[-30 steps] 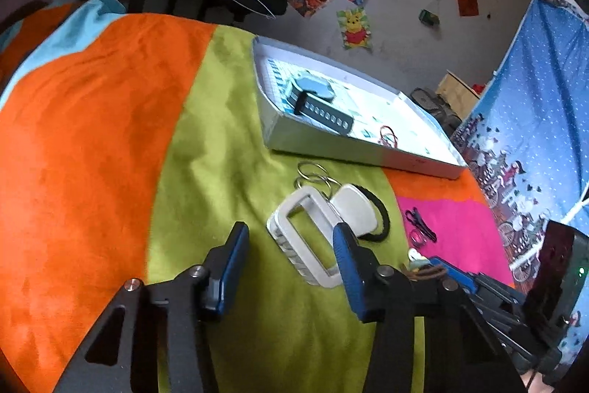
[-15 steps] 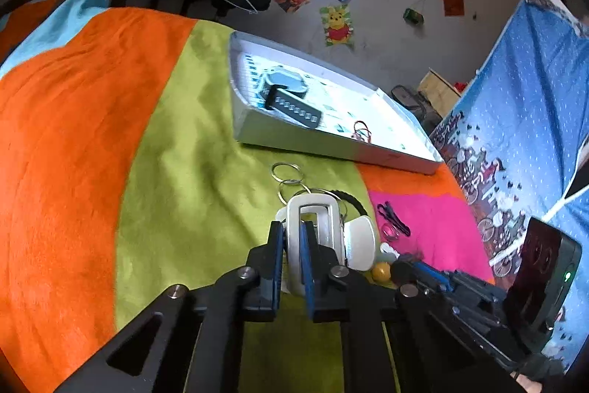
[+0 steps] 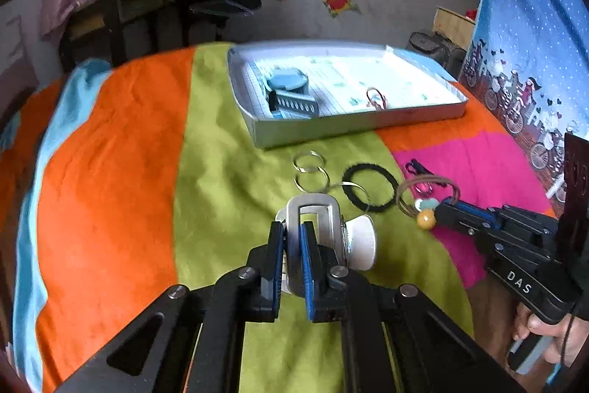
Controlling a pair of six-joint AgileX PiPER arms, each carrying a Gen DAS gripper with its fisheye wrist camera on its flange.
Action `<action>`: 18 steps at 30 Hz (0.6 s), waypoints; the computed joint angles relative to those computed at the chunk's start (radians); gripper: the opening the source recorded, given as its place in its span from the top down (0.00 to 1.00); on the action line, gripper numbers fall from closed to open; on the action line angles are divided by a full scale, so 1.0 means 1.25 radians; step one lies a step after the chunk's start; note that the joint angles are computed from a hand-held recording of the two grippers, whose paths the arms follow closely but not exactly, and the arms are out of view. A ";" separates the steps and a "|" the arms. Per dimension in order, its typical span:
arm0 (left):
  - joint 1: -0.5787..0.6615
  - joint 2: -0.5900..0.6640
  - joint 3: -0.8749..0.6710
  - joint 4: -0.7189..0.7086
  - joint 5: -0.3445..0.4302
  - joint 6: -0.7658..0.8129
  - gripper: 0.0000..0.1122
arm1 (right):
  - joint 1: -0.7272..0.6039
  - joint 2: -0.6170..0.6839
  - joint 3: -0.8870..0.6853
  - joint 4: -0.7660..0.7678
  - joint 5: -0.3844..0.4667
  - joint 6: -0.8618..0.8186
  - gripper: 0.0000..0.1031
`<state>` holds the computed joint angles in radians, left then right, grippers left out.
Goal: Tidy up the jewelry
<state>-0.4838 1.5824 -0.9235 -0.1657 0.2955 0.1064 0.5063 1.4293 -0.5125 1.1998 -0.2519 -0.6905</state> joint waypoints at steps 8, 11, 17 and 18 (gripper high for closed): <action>0.083 0.007 -0.001 -0.250 0.062 0.215 0.92 | 0.002 -0.001 -0.001 -0.013 -0.002 0.013 0.93; 0.125 0.012 0.011 -0.369 0.075 0.298 0.92 | 0.004 -0.006 -0.002 -0.002 -0.004 0.000 0.93; 0.155 0.008 0.018 -0.343 0.055 0.228 0.91 | 0.010 -0.006 -0.007 0.032 -0.003 -0.033 0.93; 0.160 0.004 0.022 -0.349 0.049 0.233 0.91 | 0.010 -0.006 -0.007 0.034 -0.002 -0.036 0.93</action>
<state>-0.2840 1.5873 -0.8956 -0.6019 0.3569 0.3983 0.5185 1.4224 -0.5215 1.2425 -0.2543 -0.7352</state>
